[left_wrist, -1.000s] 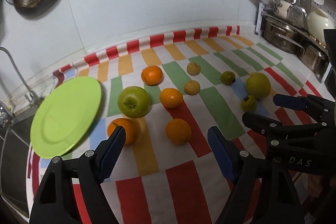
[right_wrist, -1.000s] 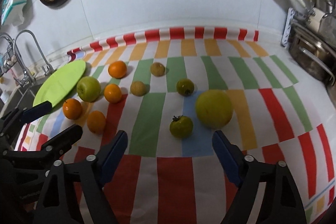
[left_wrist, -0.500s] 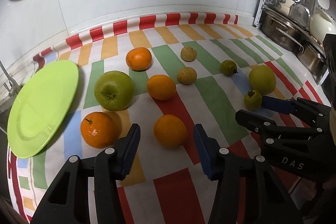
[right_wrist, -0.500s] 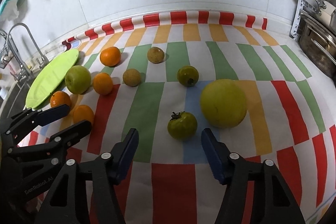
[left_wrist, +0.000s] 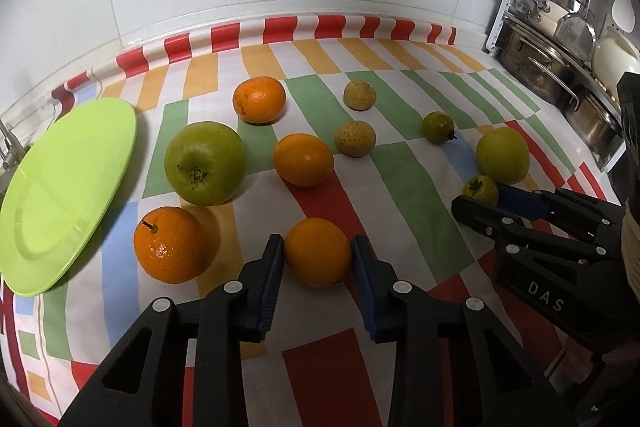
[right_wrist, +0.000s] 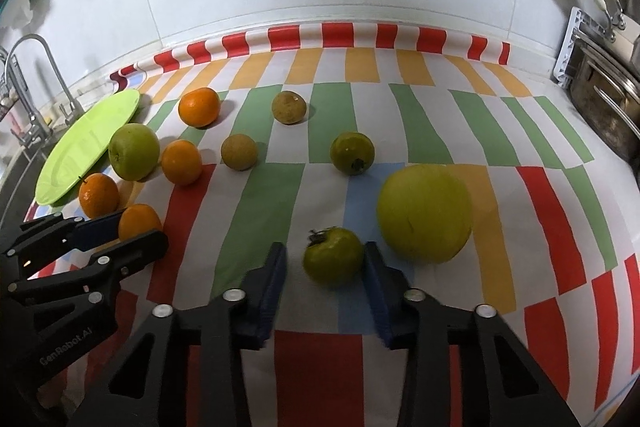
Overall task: Organize fruits
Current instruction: 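Grasp an orange with the left tool while the right tool grasps a green tomato, then carry the orange and green tomato onto the green plate and open both tools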
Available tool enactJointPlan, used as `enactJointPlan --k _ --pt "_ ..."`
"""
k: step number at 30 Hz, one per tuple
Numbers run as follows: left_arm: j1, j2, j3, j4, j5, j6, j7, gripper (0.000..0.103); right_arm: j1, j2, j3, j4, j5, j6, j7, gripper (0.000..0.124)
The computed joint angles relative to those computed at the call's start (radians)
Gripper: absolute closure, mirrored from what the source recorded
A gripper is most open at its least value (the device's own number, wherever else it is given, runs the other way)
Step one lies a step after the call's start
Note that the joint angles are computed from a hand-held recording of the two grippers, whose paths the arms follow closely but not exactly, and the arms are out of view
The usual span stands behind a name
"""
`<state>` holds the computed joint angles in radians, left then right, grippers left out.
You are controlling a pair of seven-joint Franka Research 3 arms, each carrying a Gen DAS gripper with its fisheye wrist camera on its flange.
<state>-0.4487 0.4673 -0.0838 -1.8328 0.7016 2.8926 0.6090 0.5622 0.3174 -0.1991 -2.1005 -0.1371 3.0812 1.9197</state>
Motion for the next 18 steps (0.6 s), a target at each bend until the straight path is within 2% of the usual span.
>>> enactJointPlan --k 4,10,18 --pt "-0.012 -0.009 0.014 -0.009 0.021 0.01 -0.021 0.069 -0.029 -0.006 0.037 -0.006 0.028 0.006 -0.029 0.094" --pt "-0.026 -0.036 0.034 -0.032 0.071 0.024 -0.073 0.069 -0.023 -0.024 0.04 -0.025 0.046 0.026 -0.054 0.094" --pt "-0.041 -0.097 0.055 -0.076 0.198 0.036 -0.206 0.069 0.085 -0.073 -0.06 -0.066 -0.019 0.064 -0.003 0.094"
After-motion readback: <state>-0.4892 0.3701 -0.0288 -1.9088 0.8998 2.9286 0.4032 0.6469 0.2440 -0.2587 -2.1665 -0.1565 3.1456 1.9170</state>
